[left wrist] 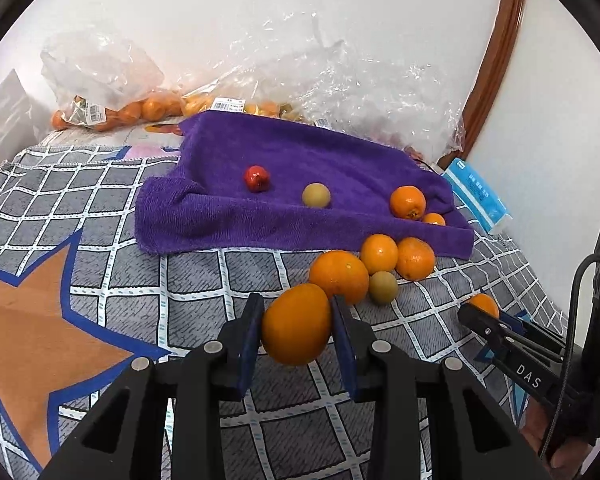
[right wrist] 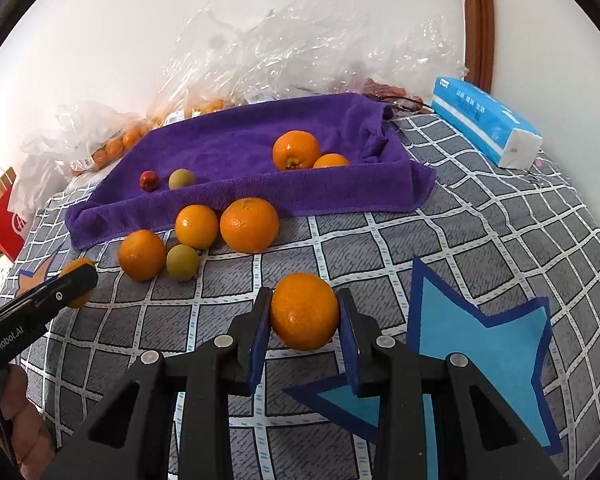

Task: Organize fruits
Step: 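Lift the orange in left tool toward the towel while right tool carries its orange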

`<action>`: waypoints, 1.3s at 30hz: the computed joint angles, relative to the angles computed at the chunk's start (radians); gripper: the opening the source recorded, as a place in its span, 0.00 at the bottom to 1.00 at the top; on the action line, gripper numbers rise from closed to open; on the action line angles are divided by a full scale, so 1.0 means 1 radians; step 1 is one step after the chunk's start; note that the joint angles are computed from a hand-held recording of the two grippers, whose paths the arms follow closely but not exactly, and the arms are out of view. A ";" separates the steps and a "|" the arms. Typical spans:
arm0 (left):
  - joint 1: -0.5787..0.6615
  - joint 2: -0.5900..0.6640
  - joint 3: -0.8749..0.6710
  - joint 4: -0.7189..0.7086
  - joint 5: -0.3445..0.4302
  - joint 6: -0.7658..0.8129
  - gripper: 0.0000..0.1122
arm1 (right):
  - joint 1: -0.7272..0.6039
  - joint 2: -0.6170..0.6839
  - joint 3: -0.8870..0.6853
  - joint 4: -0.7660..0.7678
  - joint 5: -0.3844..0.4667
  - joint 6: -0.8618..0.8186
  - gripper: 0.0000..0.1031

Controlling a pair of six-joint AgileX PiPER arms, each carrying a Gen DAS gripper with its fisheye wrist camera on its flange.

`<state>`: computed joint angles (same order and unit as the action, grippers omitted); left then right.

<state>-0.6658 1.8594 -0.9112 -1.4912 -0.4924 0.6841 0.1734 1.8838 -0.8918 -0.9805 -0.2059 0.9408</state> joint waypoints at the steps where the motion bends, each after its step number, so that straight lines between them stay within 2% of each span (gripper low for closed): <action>1: -0.002 0.000 0.000 -0.001 -0.004 0.001 0.29 | 0.002 -0.003 0.003 0.017 0.001 -0.017 0.31; 4: -0.004 -0.001 0.001 -0.003 -0.007 -0.001 0.29 | 0.007 -0.007 0.010 0.047 0.002 -0.053 0.31; 10: -0.009 -0.003 0.008 0.011 -0.018 -0.016 0.29 | 0.006 -0.003 0.002 -0.006 -0.001 -0.003 0.31; 19: 0.006 -0.008 0.020 0.053 0.008 -0.072 0.29 | 0.020 -0.008 0.000 -0.007 0.009 -0.020 0.31; 23: 0.013 -0.006 0.025 0.088 0.014 -0.117 0.29 | 0.029 -0.029 -0.003 -0.144 0.015 0.111 0.31; 28: 0.010 -0.020 0.039 0.094 -0.015 -0.148 0.29 | 0.047 -0.074 0.008 -0.093 0.020 0.042 0.31; 29: 0.012 -0.026 0.038 0.072 -0.018 -0.134 0.29 | 0.048 -0.081 0.007 -0.122 0.017 0.068 0.31; 32: 0.035 -0.070 0.076 0.136 0.011 -0.232 0.29 | 0.060 -0.096 -0.014 -0.248 0.036 0.181 0.31; 33: 0.037 -0.083 0.077 0.111 0.009 -0.210 0.29 | 0.062 -0.100 -0.019 -0.263 0.038 0.194 0.31; 36: 0.029 -0.104 0.041 -0.072 -0.042 -0.005 0.29 | 0.056 -0.102 -0.054 -0.397 0.020 0.326 0.31; 39: 0.055 -0.110 0.008 -0.159 -0.023 0.101 0.29 | 0.049 -0.086 -0.106 -0.535 -0.002 0.481 0.31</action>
<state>-0.6112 1.7491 -0.9037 -1.6500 -0.5155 0.7851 0.2222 1.7982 -0.9980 -1.5154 -0.2083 1.4219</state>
